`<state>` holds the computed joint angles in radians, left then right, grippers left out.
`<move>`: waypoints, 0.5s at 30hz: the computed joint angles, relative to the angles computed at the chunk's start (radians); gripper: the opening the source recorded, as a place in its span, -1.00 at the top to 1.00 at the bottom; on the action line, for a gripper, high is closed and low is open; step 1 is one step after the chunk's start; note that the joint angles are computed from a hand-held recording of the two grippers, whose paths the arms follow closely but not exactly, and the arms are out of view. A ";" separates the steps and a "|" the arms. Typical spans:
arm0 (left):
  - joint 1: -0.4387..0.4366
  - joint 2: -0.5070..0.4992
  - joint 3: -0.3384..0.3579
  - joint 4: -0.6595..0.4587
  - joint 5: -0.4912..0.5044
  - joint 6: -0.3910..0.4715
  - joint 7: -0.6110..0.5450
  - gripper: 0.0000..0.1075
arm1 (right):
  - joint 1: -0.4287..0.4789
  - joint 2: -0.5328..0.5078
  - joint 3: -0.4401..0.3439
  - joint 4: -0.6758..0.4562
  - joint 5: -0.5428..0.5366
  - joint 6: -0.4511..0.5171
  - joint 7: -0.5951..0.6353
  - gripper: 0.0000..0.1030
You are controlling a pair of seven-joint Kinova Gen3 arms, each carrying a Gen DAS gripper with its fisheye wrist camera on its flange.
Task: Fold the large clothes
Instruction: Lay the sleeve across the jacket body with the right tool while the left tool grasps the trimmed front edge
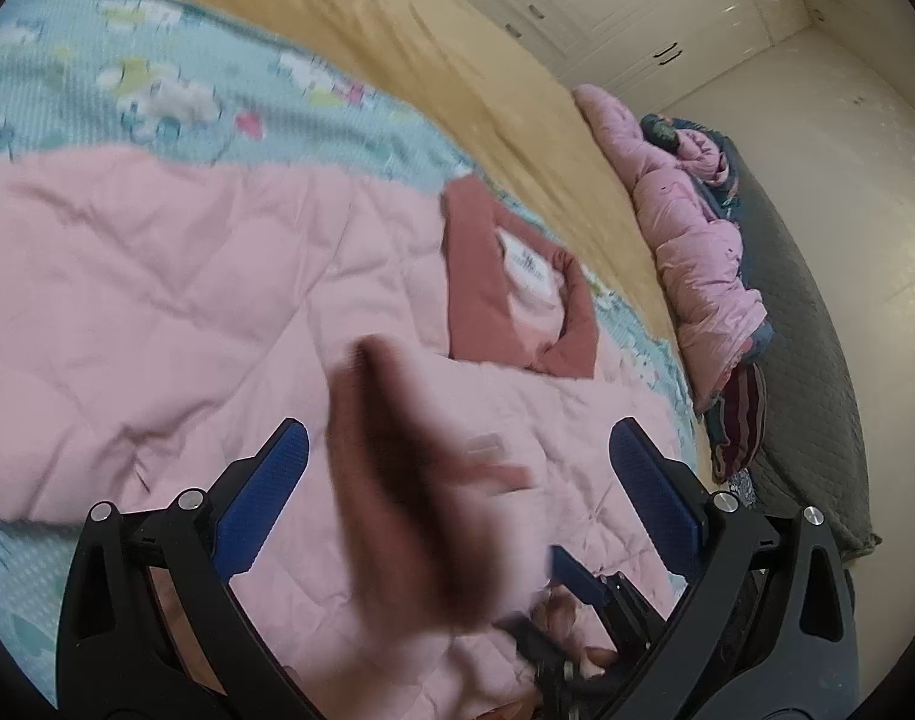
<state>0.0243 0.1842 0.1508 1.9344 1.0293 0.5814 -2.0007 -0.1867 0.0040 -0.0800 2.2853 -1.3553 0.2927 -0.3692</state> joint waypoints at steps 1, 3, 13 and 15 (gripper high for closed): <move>-0.015 0.006 0.019 0.000 -0.007 -0.001 0.009 -0.75 | 0.002 -0.010 0.002 0.002 0.014 0.020 -0.010 -0.47; -0.001 0.022 0.019 -0.009 -0.070 -0.005 0.074 -0.75 | 0.006 -0.040 0.014 0.017 0.008 0.054 0.004 -0.51; 0.086 0.109 0.024 -0.047 -0.281 -0.062 0.311 -0.74 | 0.020 -0.207 0.151 0.124 0.036 0.086 -0.067 -0.62; 0.044 0.101 0.090 -0.035 -0.245 -0.100 0.287 -0.52 | 0.029 -0.230 0.176 0.135 0.058 0.089 -0.095 -0.62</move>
